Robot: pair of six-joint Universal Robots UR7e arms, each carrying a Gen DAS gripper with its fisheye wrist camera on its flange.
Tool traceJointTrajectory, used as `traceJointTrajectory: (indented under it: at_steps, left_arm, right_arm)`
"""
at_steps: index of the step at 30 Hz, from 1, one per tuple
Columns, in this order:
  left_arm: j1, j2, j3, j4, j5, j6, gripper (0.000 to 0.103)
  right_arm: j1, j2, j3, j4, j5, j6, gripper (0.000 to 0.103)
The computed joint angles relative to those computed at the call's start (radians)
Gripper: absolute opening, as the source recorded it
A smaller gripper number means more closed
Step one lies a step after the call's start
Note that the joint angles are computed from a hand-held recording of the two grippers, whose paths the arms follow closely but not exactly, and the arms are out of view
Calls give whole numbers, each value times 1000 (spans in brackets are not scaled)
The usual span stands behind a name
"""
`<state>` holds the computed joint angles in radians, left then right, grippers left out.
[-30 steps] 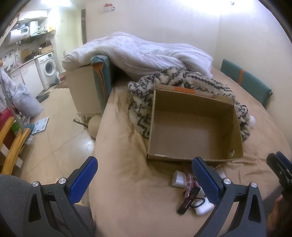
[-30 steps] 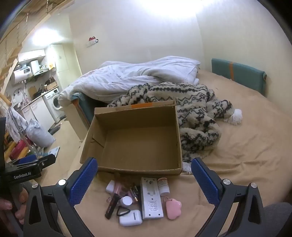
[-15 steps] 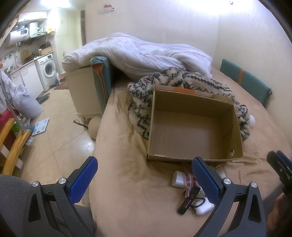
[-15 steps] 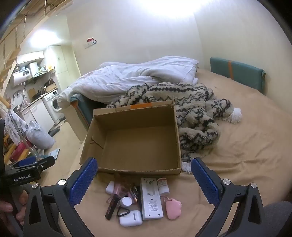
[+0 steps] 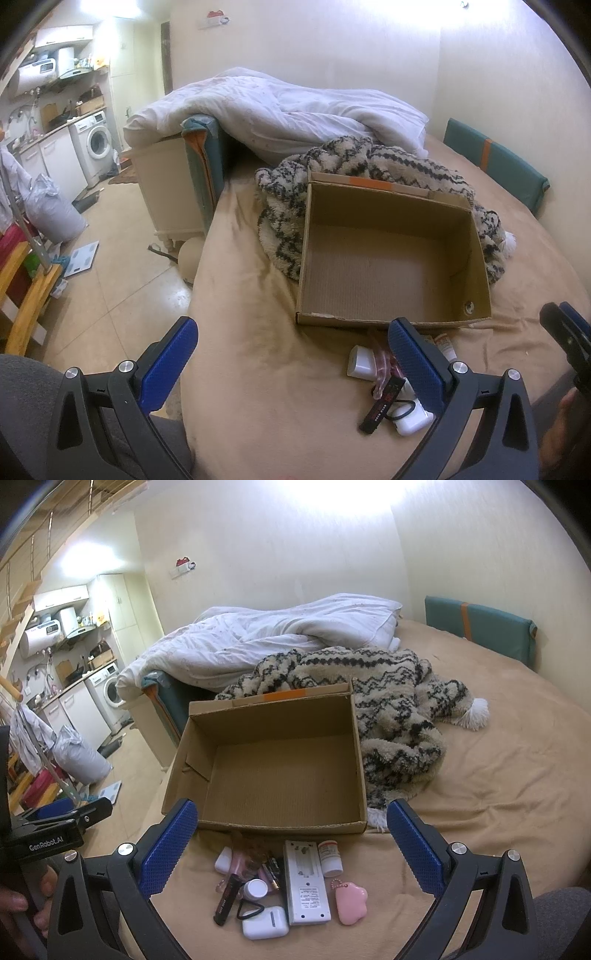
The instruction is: Organize rigid objects
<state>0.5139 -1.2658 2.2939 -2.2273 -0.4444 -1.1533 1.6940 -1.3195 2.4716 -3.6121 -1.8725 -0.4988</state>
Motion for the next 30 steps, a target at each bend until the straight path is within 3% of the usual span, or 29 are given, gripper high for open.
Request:
traceJointTrajectory:
  at_steps: [20, 30]
  left_arm:
    - [11, 19, -1, -80, -29, 54, 103]
    - [13, 13, -10, -39, -23, 20, 103]
  right_arm:
    - [5, 16, -1, -19, -8, -5, 103]
    - [2, 8, -4, 2, 6, 17, 103]
